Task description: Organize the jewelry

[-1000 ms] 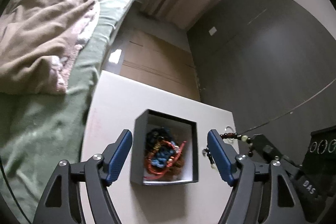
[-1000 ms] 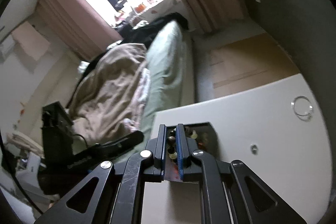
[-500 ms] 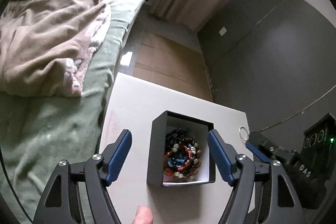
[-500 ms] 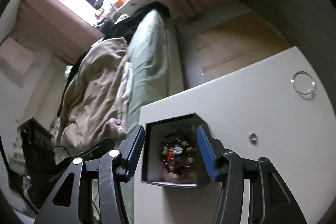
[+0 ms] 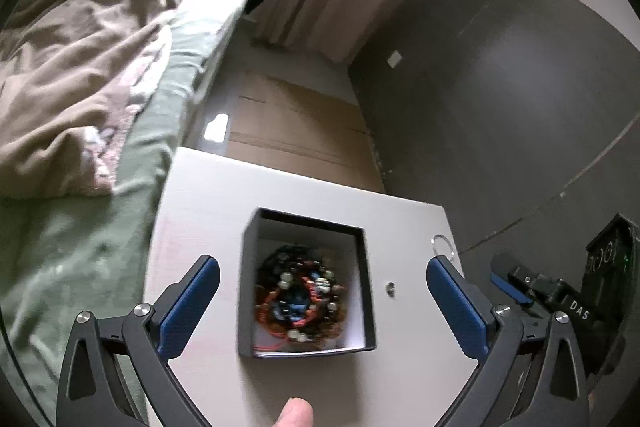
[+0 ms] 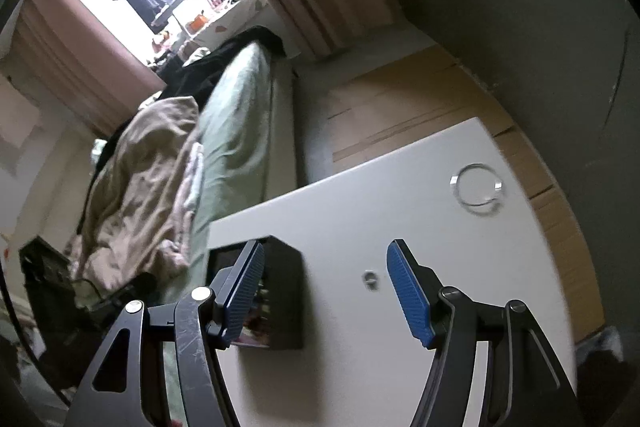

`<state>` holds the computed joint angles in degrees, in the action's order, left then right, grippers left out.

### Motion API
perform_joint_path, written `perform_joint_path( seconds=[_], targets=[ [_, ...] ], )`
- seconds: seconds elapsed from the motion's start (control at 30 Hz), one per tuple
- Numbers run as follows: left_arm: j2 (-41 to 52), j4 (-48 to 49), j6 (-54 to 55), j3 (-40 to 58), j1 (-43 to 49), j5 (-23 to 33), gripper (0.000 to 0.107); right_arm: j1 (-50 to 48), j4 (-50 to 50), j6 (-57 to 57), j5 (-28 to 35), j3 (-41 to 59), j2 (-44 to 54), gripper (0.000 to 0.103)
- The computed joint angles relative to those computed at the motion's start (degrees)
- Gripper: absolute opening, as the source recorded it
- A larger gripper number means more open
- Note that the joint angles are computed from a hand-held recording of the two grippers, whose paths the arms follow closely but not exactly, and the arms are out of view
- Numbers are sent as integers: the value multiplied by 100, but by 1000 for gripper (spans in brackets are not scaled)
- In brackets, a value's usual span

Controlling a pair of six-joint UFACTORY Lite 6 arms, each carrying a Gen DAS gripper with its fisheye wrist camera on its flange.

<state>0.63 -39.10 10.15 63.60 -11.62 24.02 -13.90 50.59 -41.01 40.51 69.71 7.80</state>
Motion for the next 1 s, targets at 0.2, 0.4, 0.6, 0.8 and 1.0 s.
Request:
perform_joint_path(
  seconds=[0.2,0.4,0.6,0.8,1.0],
  targets=[
    [455,1154,-1133,572,-675,121,103,-451,-321,-59,254,187,214,65],
    [1092,1687,-1861,1333,-1160,549,103,-952,-460,77,616,578,661,65],
    [1700,2803,-2854,2183,-1587,1047,98,-1288,-441,-75,897,795,858,65],
    [2232,3469,-3293,2948,-2005,1415,90,-1514,-465,-27,988,969,1042,65],
    [2957,3623,-3474,3745,-2281,1796,76,-1650,-615,-6,1027,1165,1286,65]
  ],
)
